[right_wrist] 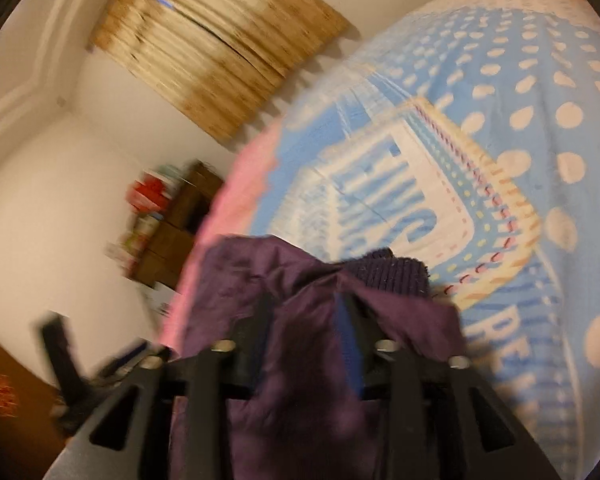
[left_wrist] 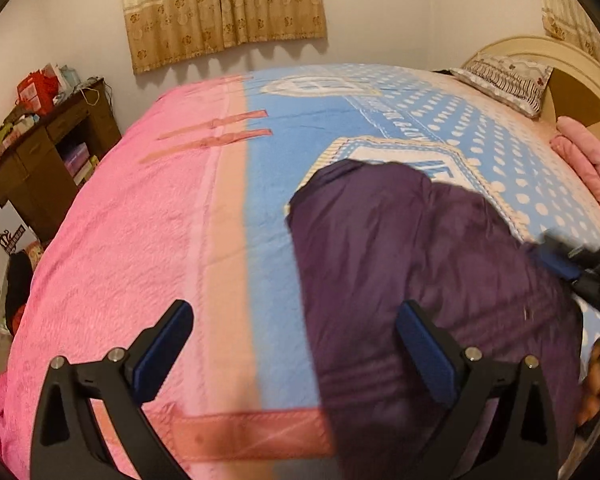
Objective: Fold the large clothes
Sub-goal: 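Grasp the jacket bundle with the left tool while the right tool grasps its other end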
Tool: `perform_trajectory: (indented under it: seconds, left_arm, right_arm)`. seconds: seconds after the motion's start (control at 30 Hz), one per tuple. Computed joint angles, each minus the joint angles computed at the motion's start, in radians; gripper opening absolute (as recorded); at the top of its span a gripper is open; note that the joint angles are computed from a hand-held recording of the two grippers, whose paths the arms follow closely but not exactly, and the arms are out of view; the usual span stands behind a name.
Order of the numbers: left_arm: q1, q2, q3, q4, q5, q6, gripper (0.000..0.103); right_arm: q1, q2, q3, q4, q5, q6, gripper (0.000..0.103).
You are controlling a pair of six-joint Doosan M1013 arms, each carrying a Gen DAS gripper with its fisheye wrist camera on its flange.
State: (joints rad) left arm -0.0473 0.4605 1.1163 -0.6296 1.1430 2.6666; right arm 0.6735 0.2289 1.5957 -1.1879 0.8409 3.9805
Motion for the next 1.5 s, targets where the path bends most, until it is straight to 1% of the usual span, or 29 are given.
perform_trajectory:
  seconds: [0.03,0.07,0.1,0.17,0.23,0.27,0.3,0.37,0.43,0.5,0.53,0.57,0.6,0.63,0.67,0.73,0.83,0.87,0.9,0.97,1.07,1.1,1.13,1.17,1.2,1.23,1.27,1.37,1.5]
  left_arm:
    - [0.011,0.009,-0.014,-0.018,0.026,0.0,0.103]
    - [0.021,0.019,-0.028,-0.035,0.06,-0.005,0.103]
    - [0.031,0.033,-0.049,-0.06,0.107,-0.015,0.103]
    - [0.049,0.065,-0.088,-0.115,0.209,-0.057,0.103]
    - [0.052,0.095,-0.12,-0.145,0.302,-0.115,0.103]
    - [0.051,0.104,-0.128,-0.151,0.333,-0.135,0.103]
    - [0.047,0.106,-0.125,-0.154,0.342,-0.147,0.103]
    - [0.038,0.106,-0.107,-0.162,0.358,-0.167,0.103]
    - [0.027,0.098,-0.085,-0.147,0.367,-0.158,0.103]
    - [0.023,0.078,-0.049,-0.144,0.329,-0.12,0.103]
    - [0.023,0.075,-0.041,-0.154,0.321,-0.107,0.103]
    - [0.023,0.08,-0.044,-0.159,0.329,-0.108,0.103]
    - [0.023,0.087,-0.054,-0.16,0.344,-0.121,0.103]
    - [0.024,0.103,-0.068,-0.165,0.375,-0.149,0.103]
    - [0.027,0.119,-0.085,-0.171,0.407,-0.176,0.103]
    - [0.032,0.159,-0.117,-0.202,0.491,-0.255,0.103]
    - [0.043,0.237,-0.183,-0.286,0.652,-0.4,0.103]
    - [0.046,0.245,-0.184,-0.31,0.665,-0.415,0.103]
    - [0.047,0.235,-0.171,-0.313,0.651,-0.385,0.103]
    - [0.041,0.212,-0.145,-0.3,0.618,-0.335,0.103]
    - [0.035,0.211,-0.153,-0.294,0.623,-0.344,0.103]
    - [0.037,0.204,-0.145,-0.297,0.615,-0.332,0.1]
    - [0.037,0.194,-0.134,-0.301,0.603,-0.317,0.096]
    - [0.042,0.183,-0.118,-0.308,0.591,-0.303,0.093]
    - [0.043,0.175,-0.108,-0.312,0.578,-0.294,0.089]
    - [0.043,0.168,-0.1,-0.312,0.566,-0.285,0.087]
    - [0.046,0.154,-0.087,-0.309,0.555,-0.276,0.086]
    - [0.053,0.133,-0.071,-0.289,0.551,-0.238,0.081]
    - [0.083,0.131,-0.073,-0.243,0.587,-0.214,0.08]
  right_arm:
    - [0.03,-0.017,0.024,-0.083,0.04,0.081,0.082]
    - [0.052,-0.027,0.038,-0.131,0.075,0.129,0.097]
    - [0.082,-0.037,0.051,-0.167,0.135,0.17,0.099]
    - [0.114,-0.054,0.069,-0.17,0.181,0.192,0.1]
    - [0.119,-0.07,0.085,-0.126,0.142,0.187,0.1]
    - [0.114,-0.074,0.089,-0.089,0.097,0.173,0.1]
    - [0.104,-0.073,0.085,-0.036,0.054,0.137,0.1]
    - [0.095,-0.064,0.075,0.013,0.021,0.081,0.1]
    - [0.086,-0.04,0.048,0.059,0.033,-0.011,0.1]
    - [0.071,-0.026,0.038,0.109,0.027,-0.071,0.1]
    - [0.06,-0.023,0.044,0.125,-0.001,-0.076,0.1]
    - [0.046,-0.022,0.065,0.111,-0.067,-0.037,0.1]
    - [0.036,-0.021,0.092,0.06,-0.132,0.054,0.101]
    - [0.036,-0.02,0.108,0.022,-0.145,0.105,0.102]
    - [0.048,-0.01,0.102,-0.014,-0.106,0.106,0.102]
    - [0.048,0.0,0.086,0.02,-0.099,0.049,0.102]
    - [0.033,-0.016,0.107,-0.001,-0.19,0.06,0.102]
    - [0.029,-0.021,0.117,-0.025,-0.224,0.068,0.102]
    - [0.025,-0.022,0.119,-0.036,-0.234,0.072,0.102]
    - [0.018,-0.016,0.114,-0.028,-0.235,0.066,0.102]
    - [0.003,0.004,0.087,-0.016,-0.238,0.032,0.102]
    - [-0.001,0.009,0.079,-0.002,-0.237,0.005,0.102]
    - [0.0,0.014,0.069,0.018,-0.228,-0.023,0.1]
    - [0.004,0.015,0.068,0.022,-0.221,-0.027,0.093]
    - [0.009,0.01,0.076,0.002,-0.229,0.004,0.089]
    - [0.013,0.007,0.081,-0.014,-0.237,0.032,0.079]
    - [0.017,0.0,0.091,-0.042,-0.254,0.09,0.073]
    - [0.044,-0.009,0.09,-0.051,-0.243,0.148,0.067]
    - [0.099,-0.013,0.098,-0.138,-0.267,0.306,0.066]
